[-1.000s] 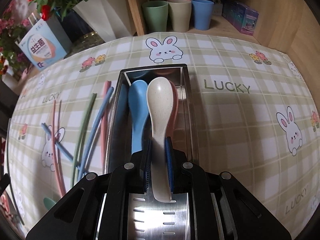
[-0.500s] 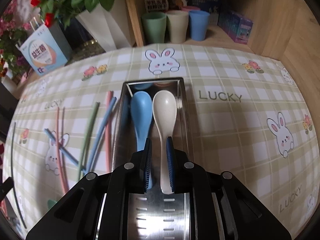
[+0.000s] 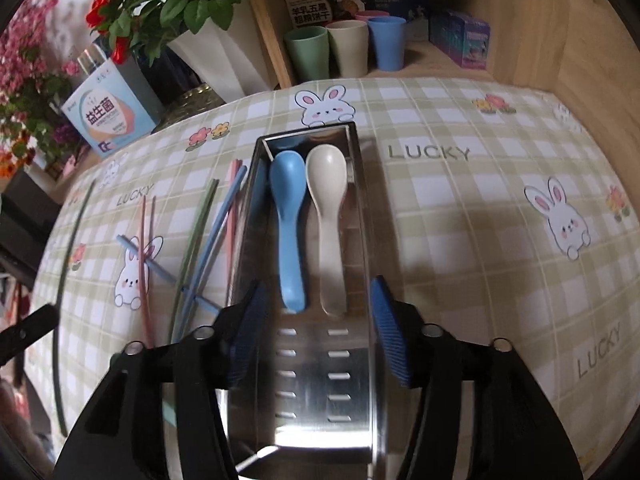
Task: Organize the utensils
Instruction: 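Carry the green chopstick into the steel tray and open the left gripper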
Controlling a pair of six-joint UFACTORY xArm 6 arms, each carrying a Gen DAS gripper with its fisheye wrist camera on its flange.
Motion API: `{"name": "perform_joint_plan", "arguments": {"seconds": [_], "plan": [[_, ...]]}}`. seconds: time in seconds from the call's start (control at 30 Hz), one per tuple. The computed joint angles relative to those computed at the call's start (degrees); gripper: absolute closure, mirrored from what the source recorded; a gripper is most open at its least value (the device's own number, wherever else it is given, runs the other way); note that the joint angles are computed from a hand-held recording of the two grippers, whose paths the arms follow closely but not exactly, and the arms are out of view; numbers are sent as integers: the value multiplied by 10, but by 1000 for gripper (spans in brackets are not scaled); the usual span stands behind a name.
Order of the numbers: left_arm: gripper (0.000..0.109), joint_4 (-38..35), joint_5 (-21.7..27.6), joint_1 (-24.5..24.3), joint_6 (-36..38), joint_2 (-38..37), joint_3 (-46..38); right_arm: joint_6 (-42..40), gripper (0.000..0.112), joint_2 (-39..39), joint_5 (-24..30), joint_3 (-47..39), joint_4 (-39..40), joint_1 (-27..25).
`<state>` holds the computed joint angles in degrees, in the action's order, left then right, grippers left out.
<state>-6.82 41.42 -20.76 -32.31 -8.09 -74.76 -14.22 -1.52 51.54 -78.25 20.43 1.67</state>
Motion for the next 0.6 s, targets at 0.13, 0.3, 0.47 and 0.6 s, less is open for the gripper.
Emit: {"name": "perform_joint_plan", "arguments": {"seconds": [0.13,0.3,0.47,0.6], "plan": [[103,-6,1,-23,0,63,-72,-27,32,-12,0,8,22,-20],[103,-70,0,-41,6,155,-170,-37,25,-16,-9,13,30,-43],[103,-86,44,-59,9,245,-273,-24,25,-16,-19,19,14,-66],[103,-65,88,-63,-15,301,-340,-25,25,-9,-16,12,23,-85]]}}
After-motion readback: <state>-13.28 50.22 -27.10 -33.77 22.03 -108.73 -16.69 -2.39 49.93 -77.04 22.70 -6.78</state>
